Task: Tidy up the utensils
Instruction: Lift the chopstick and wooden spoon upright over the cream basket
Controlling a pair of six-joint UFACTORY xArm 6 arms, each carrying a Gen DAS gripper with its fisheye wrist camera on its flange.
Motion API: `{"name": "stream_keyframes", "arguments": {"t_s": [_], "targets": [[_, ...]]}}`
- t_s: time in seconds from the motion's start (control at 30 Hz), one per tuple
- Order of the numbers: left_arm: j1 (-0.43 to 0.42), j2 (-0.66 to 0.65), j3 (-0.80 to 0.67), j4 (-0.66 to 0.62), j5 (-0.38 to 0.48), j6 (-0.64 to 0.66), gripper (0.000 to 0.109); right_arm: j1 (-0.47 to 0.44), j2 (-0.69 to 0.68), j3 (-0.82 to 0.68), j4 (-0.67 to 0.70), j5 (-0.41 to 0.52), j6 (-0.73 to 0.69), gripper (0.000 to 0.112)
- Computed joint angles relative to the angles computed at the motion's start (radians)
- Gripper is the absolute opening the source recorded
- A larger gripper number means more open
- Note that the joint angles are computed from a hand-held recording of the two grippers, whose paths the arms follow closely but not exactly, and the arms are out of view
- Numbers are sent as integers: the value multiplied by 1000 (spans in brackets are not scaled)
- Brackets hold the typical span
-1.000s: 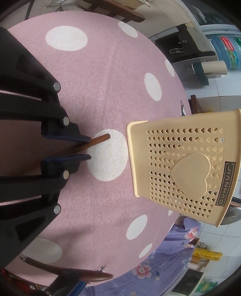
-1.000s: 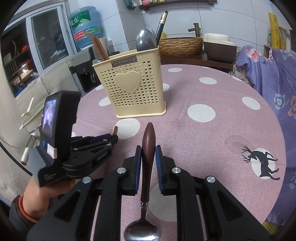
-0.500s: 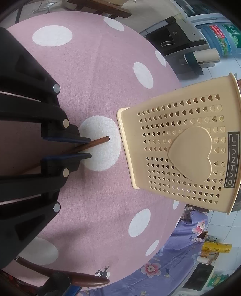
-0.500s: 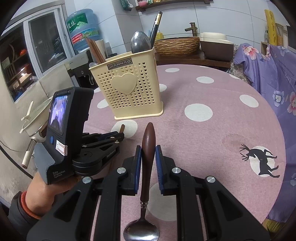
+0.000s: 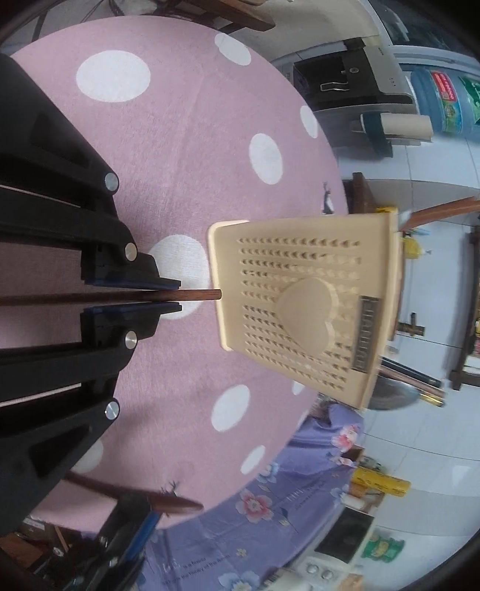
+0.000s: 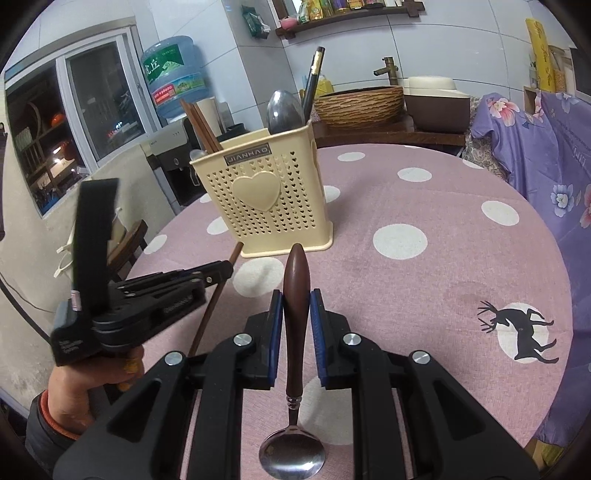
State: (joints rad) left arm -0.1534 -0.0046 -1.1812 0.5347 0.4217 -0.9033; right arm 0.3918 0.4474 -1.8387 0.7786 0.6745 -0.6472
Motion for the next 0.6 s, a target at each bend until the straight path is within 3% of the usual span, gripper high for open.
{"name": "stream_keyframes", "arguments": {"t_s": [0.4, 0.6], "targets": [[27, -224, 126, 237, -135, -201, 7, -18, -26, -23, 141, 25, -104, 16], [48, -261, 151, 265, -194, -255, 7, -8, -25, -35, 151, 14, -120, 16]]}}
